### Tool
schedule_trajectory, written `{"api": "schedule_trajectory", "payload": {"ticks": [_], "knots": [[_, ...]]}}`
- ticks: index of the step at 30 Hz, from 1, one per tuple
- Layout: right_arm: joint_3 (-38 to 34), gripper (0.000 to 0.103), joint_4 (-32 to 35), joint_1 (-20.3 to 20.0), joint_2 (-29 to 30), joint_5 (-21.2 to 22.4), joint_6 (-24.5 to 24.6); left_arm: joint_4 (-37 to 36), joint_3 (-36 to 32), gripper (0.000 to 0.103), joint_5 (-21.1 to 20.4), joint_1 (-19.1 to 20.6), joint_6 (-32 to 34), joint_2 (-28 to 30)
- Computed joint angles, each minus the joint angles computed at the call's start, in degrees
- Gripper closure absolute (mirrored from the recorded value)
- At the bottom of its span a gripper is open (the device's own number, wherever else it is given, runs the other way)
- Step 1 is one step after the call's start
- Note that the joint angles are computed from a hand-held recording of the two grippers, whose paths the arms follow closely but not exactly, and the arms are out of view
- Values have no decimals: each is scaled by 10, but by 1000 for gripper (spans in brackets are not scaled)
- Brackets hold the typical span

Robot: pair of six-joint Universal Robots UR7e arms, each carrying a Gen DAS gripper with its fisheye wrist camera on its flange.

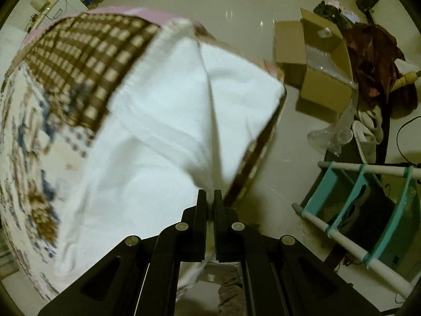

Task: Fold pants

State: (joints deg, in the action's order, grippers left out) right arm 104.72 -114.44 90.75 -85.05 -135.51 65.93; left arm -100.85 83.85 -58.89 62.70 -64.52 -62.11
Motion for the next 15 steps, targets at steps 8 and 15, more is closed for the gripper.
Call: {"api": "schedule_trajectory", "payload": {"ticks": [8,15], "knots": [[38,58,-23,-46,-28,54,-72,64,-18,92,29,-20,-14,16],[1,29,-7,11,-13,-62,-186,91,-59,25,114,-95,13,57]]}}
